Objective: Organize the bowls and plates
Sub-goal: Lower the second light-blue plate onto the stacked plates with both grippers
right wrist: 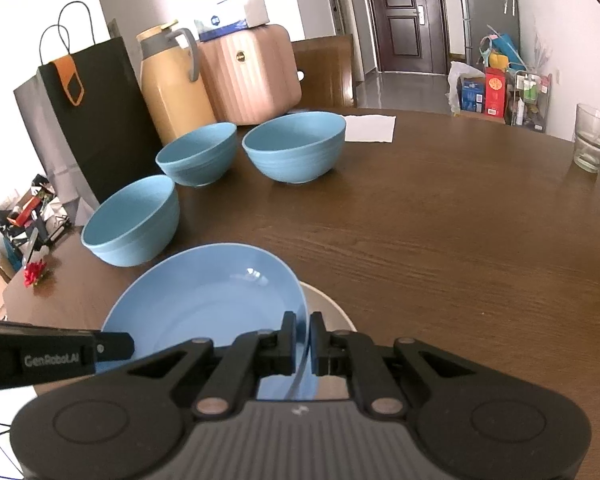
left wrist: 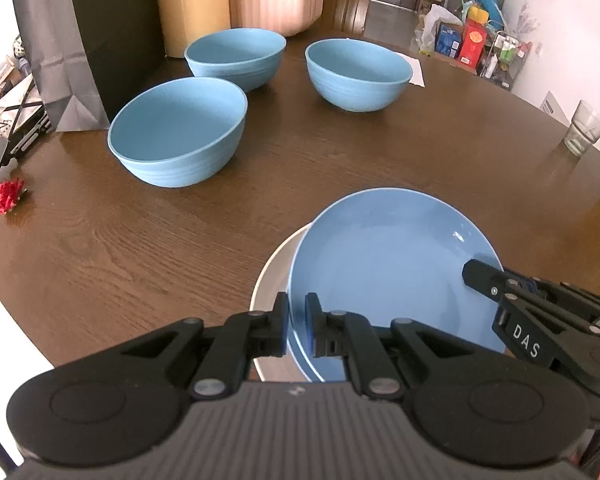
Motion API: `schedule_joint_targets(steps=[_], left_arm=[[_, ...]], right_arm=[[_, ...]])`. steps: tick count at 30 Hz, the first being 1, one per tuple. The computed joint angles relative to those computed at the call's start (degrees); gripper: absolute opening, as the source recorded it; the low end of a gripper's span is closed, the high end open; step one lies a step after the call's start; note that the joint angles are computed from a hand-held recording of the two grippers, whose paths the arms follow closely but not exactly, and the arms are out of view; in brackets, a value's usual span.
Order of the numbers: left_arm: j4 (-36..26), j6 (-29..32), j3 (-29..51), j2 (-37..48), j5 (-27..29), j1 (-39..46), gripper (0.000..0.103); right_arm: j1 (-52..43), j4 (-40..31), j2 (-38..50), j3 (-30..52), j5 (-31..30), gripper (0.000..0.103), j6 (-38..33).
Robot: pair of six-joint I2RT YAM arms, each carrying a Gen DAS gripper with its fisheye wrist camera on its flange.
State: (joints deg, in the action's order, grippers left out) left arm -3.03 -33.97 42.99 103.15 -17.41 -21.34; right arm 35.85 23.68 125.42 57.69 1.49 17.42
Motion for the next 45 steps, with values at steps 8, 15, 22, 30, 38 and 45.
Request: schedule_joint_targets(steps=[8,15,22,30,38,45], left_arm=[[4.76,2.52,-2.61,1.05,0.26,0.18,0.009],[7.51,4.28,-2.76,3.88,0.05,0.13,0.009],[8.66,5.08,-2.63,5.29,0.85,0.62,0.009],[8.81,5.3,-2.01,7.03,1.73,0.79,0.01],[9.38,5.02,-2.79,6.82,2.56,1.03,0.01],[11.03,5.29,-3.21,7.57,3.69,1.95,0.01]], right_arm=[[1.12,2.03,2.31,0.32,1.91,0.008,-0.66],[2.56,4.77,4.47,0.52,4.88,0.008,-1.81],[3.23,6.03,5.6,0.74,6.97,0.008,-3.62],[3.77,6.44,6.7,1.12,8.28,0.008,-4.89],[4.02,7.19,7.26,1.16,8.77,0.012,-5.72],[3.32,7.87,7.94,1.11,8.12,0.015,-5.35]])
